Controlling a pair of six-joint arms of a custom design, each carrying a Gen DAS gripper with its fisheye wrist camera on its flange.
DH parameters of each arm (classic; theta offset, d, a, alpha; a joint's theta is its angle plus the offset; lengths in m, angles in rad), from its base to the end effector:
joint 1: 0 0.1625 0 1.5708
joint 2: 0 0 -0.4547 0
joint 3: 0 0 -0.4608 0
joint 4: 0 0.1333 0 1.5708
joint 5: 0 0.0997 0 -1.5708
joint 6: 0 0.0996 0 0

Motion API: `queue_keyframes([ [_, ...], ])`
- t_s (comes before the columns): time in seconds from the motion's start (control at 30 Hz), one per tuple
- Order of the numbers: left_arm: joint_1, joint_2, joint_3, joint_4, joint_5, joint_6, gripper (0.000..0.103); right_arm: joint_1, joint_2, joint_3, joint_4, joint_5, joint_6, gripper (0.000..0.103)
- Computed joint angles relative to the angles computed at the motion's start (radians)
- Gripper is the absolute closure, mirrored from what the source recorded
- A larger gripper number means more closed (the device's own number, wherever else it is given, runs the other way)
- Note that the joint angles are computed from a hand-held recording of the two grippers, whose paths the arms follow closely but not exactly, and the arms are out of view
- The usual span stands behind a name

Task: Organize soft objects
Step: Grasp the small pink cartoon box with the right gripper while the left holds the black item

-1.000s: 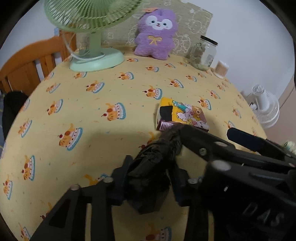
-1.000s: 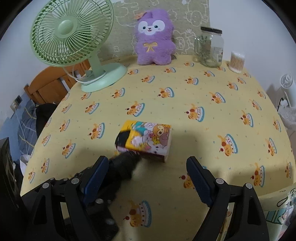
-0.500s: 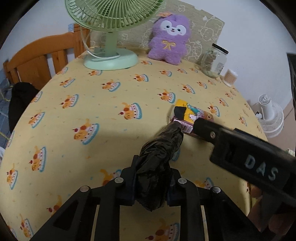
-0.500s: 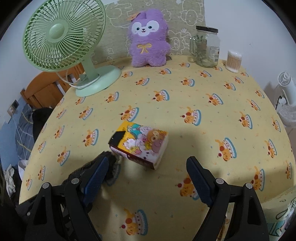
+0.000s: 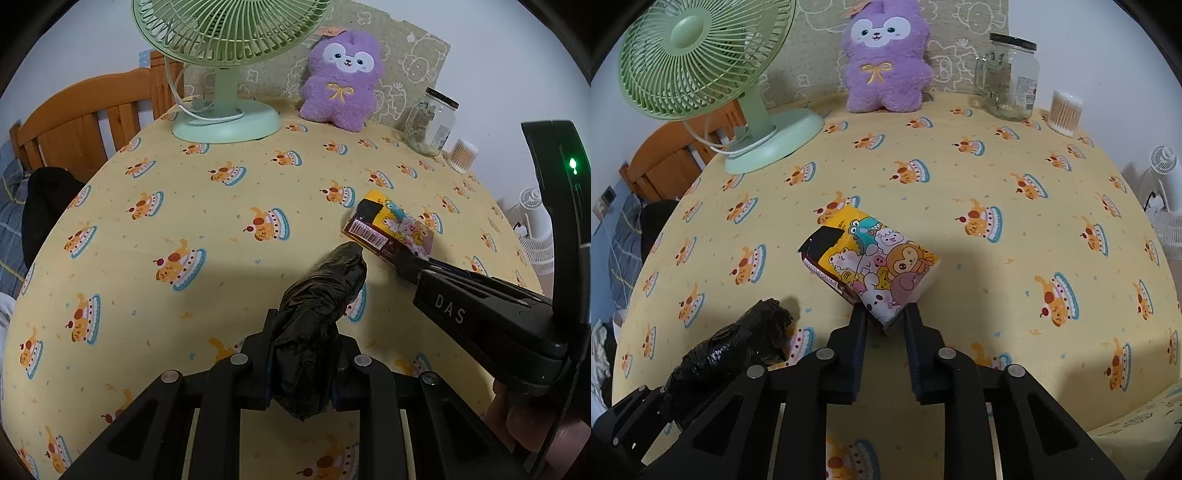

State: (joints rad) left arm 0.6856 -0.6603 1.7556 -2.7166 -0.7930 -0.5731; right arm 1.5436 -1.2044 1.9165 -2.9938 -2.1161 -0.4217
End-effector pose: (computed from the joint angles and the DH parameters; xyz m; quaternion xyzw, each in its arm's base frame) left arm -0.3925 -0.5835 -0.0341 0.1343 0.9153 -0.2700 0.2671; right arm 0.0641 -0.6448 0.2864 0.0850 -0.9037 0.2706 0.3207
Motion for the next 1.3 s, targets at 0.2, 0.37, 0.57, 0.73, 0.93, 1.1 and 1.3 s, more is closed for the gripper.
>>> queue_keyframes([
  [0.2,-0.004,-0.009,0.009,-0.011,0.010,-0.005,0.083,0.004,-0.009,0.016,-0.043,-0.008,-0.008,0.088],
  [0.37,-0.008,-0.022,0.021,-0.018,0.020,-0.014,0.083,0.014,-0.026,0.035,-0.065,0.007,-0.008,0.090],
  [0.57,-0.021,-0.037,0.036,-0.027,0.031,-0.020,0.083,0.026,-0.041,0.050,-0.072,0.010,-0.014,0.091],
  [0.73,-0.029,-0.043,0.041,-0.030,0.040,-0.021,0.083,0.032,-0.055,0.065,-0.089,0.013,-0.013,0.093],
  [0.93,-0.037,-0.048,0.045,-0.027,0.050,-0.028,0.083,0.037,-0.070,0.076,-0.091,0.018,-0.015,0.094],
  [1.1,-0.043,-0.054,0.048,-0.025,0.057,-0.035,0.083,0.044,-0.079,0.088,-0.110,0.023,-0.024,0.094],
  [1.3,-0.053,-0.061,0.054,-0.031,0.074,-0.032,0.083,0.054,-0.094,0.099,-0.127,0.032,-0.030,0.094],
])
